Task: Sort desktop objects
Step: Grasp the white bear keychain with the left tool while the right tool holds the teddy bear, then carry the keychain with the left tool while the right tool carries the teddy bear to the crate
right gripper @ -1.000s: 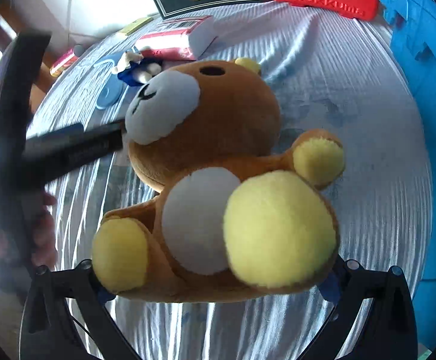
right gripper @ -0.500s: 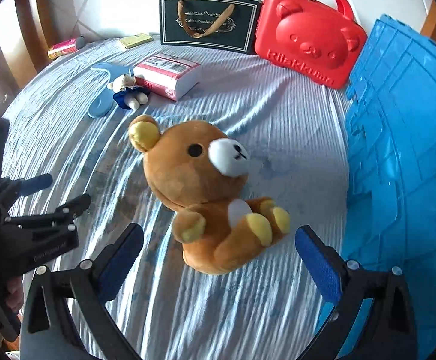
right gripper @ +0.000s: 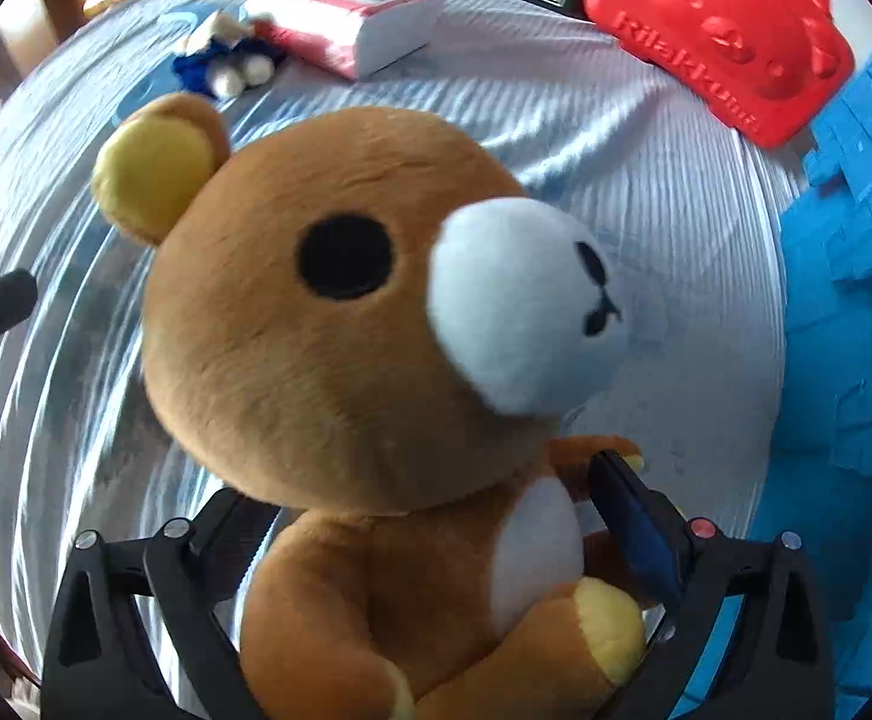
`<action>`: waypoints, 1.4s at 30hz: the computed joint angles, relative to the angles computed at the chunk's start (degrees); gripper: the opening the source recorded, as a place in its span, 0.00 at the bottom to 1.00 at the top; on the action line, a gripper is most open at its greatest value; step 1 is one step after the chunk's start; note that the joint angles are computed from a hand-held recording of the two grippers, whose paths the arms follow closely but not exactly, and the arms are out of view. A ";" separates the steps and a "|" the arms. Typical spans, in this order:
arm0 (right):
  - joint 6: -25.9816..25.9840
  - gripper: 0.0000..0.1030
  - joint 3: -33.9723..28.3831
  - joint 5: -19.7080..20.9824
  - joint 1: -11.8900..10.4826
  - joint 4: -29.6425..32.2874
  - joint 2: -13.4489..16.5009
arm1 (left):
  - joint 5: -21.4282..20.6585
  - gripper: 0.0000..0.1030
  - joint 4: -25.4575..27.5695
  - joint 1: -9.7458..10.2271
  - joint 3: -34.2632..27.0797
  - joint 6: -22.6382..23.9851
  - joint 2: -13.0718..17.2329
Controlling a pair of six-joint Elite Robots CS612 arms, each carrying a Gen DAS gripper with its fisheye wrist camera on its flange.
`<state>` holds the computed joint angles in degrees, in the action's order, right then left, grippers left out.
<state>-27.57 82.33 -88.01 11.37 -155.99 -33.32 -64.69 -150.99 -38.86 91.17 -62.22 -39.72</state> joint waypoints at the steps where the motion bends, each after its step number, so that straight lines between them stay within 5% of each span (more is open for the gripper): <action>1: 2.55 0.89 -0.33 2.79 -0.78 0.32 -0.01 | 0.32 0.71 0.59 0.63 -0.87 0.61 0.38; 2: 5.12 0.78 -0.68 5.58 -1.55 0.53 0.02 | 0.58 0.71 1.13 1.28 -1.82 1.12 0.82; 6: 12.60 0.76 -3.34 9.82 -3.30 1.66 1.04 | -0.02 0.71 2.74 4.26 -7.68 1.74 3.91; 13: 14.33 0.78 -5.47 11.27 -3.46 3.60 2.24 | -4.36 0.71 9.86 8.47 -20.98 1.74 11.51; 18: 15.32 0.79 -7.04 12.62 -3.41 5.93 3.22 | -6.09 0.68 8.64 9.38 -23.77 2.30 14.19; 23: 15.95 0.80 -7.31 11.78 -2.93 6.24 3.38 | -4.84 0.42 5.87 8.63 -21.97 4.01 13.62; 28: 15.53 0.80 -6.97 11.72 -2.93 5.47 3.34 | -3.47 0.27 4.21 7.54 -18.03 4.38 11.26; 42: 14.98 0.74 -1.20 9.58 -2.30 -1.80 0.29 | 4.31 0.25 -1.37 1.32 -1.65 3.87 0.30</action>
